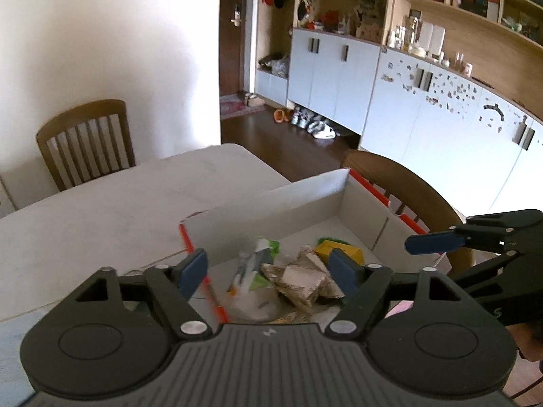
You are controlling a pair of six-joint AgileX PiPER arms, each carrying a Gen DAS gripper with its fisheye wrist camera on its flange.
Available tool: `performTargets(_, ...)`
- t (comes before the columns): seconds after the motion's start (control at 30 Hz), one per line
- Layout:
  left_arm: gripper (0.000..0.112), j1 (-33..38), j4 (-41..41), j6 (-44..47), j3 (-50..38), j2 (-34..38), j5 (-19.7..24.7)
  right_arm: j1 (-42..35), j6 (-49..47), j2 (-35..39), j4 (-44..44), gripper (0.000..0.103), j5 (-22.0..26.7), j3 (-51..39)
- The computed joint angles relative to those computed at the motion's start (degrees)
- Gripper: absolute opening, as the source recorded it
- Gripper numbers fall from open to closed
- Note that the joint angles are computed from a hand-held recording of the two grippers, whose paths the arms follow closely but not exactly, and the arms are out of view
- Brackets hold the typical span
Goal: Organize objects
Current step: 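Withdraw both tools from the box toward remaining table items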
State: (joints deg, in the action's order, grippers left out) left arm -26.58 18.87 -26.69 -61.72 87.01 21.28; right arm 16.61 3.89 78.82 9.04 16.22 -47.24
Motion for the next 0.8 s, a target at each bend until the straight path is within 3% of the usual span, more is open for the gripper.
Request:
performTargets(0.37, 0.084, 7.4, -12.4, 15.8, 8.9, -8.9, -2.5, 11.5, 38.9, 1.1, -30.9, 0.083, -0.9, -1.7)
performTargets(0.6, 0.087, 14.8, -30.4, 35.6, 13.2, -13.0, -2.6, 18.7, 62.2, 4.1, -50.2, 0.097, 1.2, -4.4)
performTargets(0.8, 0.09, 21.5, -44.3, 51.2, 15.3, -14.7, -0.8, 23.1, 71.7, 7.4, -57.6, 0.099, 3.2, -7.4)
